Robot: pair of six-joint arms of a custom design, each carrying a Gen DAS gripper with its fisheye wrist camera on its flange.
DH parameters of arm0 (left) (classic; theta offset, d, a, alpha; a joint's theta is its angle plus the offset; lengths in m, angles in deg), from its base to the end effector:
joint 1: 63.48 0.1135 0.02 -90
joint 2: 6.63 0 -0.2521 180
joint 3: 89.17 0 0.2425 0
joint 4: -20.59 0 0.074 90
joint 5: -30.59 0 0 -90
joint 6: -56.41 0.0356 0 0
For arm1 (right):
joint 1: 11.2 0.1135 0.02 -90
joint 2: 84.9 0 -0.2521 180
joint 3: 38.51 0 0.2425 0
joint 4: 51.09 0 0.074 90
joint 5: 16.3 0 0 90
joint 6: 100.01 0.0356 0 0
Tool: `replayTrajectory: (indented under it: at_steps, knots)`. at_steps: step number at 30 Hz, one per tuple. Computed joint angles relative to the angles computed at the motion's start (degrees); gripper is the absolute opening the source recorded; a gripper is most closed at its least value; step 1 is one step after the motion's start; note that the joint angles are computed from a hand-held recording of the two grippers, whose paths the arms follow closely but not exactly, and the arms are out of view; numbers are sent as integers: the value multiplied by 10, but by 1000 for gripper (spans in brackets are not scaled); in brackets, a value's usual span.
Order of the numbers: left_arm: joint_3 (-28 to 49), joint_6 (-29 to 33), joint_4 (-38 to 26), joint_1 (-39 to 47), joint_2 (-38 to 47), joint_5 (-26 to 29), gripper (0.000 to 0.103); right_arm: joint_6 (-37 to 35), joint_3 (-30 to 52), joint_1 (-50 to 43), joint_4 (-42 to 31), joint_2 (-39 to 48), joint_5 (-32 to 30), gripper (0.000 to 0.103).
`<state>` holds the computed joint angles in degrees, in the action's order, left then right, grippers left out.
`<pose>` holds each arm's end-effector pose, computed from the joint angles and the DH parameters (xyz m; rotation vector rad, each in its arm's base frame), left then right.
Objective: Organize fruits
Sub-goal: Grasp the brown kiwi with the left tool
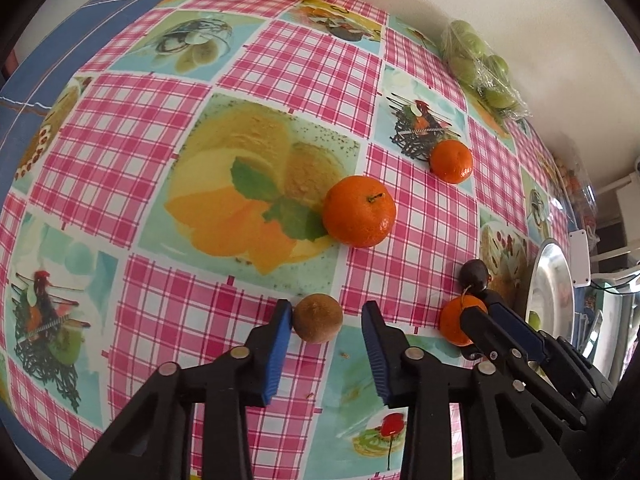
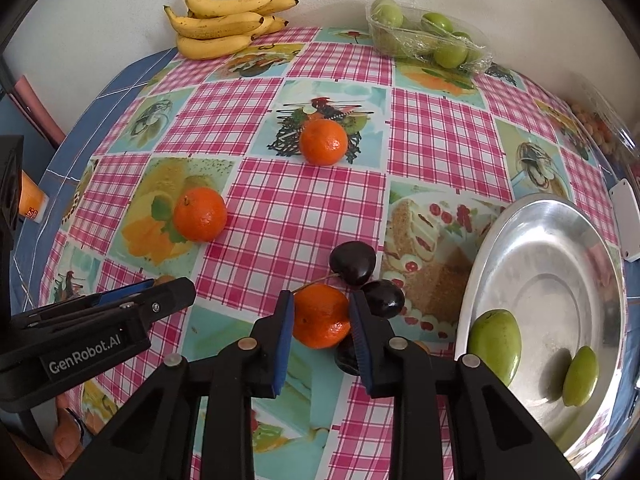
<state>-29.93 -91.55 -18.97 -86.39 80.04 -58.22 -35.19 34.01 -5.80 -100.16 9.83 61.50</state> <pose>0.2424 -0.1032 0.1526 -0.8443 2.6934 -0.3949 0.2982 0.0357 0.1700 -0.7793 2.6652 0.2137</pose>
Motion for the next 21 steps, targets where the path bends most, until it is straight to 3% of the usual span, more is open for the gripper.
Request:
replayTrajectory:
  at_steps: [3, 10, 21]
  knots:
    - [2, -4, 9, 2, 7, 7, 27, 0, 0, 2, -3, -1, 3, 31]
    - [-1, -6, 7, 2, 2, 9, 27, -4, 7, -1, -21, -3, -10, 32]
    - [-2, -11, 1, 4, -2, 7, 27, -35, -43, 36, 39, -19, 64, 38]
